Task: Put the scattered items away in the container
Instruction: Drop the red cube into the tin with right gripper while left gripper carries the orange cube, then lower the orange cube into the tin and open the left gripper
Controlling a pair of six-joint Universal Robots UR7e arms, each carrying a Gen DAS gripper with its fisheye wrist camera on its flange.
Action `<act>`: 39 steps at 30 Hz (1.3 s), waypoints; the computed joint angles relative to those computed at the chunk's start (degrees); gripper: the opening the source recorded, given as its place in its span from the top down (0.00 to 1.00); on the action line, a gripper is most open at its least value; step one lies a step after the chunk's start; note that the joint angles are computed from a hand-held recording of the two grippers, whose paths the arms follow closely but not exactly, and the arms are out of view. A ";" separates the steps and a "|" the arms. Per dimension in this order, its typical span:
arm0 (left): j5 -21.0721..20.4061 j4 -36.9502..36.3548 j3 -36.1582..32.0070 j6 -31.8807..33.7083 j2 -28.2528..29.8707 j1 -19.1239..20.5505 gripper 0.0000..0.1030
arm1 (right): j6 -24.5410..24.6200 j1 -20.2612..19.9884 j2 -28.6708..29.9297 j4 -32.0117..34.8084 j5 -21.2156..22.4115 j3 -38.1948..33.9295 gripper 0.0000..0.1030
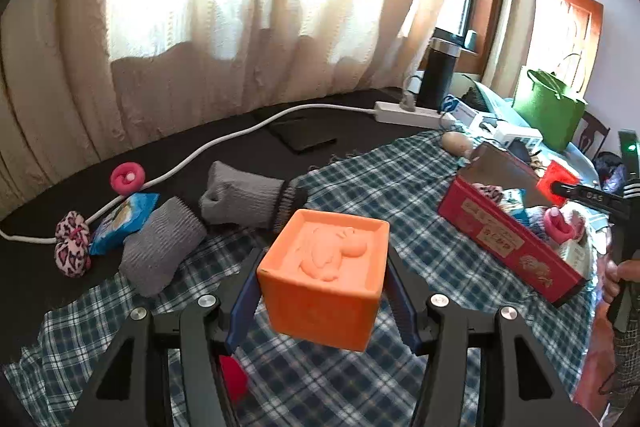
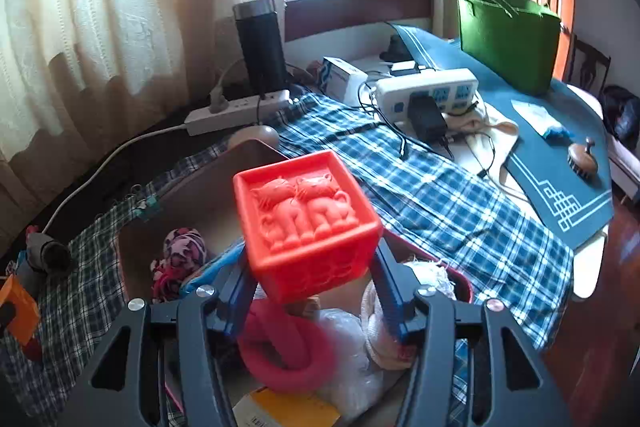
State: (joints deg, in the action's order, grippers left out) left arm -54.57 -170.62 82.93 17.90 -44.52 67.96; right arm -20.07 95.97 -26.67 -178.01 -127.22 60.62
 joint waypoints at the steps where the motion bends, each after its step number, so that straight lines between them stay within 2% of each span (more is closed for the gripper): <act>1: -0.19 0.26 -0.09 -0.10 0.05 -0.18 0.42 | 0.47 -0.14 -0.24 -0.12 0.31 0.37 0.42; 6: -1.52 1.96 -1.46 -0.60 1.29 -1.23 0.42 | 0.71 -0.39 -2.07 -2.99 2.28 3.28 0.37; 11: -2.82 3.67 -3.90 -0.79 3.77 -2.56 0.42 | -0.93 -0.35 -3.89 -9.53 4.30 7.32 0.36; 15: -4.07 5.53 -6.88 -0.59 6.48 -3.83 0.42 | -3.02 -0.19 -3.75 -17.19 4.69 9.38 0.36; 18: -4.86 6.37 -9.53 0.12 9.02 -4.93 0.42 | -4.17 -0.33 -3.51 -21.05 5.50 10.49 0.32; 21: -5.84 7.76 -13.14 0.38 11.95 -5.62 0.42 | -4.03 -0.70 -3.62 -22.07 6.17 11.06 0.31; 27: -7.70 12.43 -22.55 -0.35 18.63 -6.30 0.42 | -0.71 -1.84 -5.30 -22.46 8.39 13.40 0.31; 31: -8.11 13.92 -29.82 0.29 23.70 -6.68 0.42 | -2.99 -1.61 -5.24 -24.85 8.41 13.81 0.31; 35: -6.14 16.48 -38.38 1.70 28.99 -6.84 0.37 | -3.80 -1.57 -5.43 -26.18 8.81 14.19 0.31; 39: -4.86 16.77 -40.11 2.97 30.10 -6.96 0.31 | -3.33 -1.74 -5.68 -26.12 9.01 14.34 0.31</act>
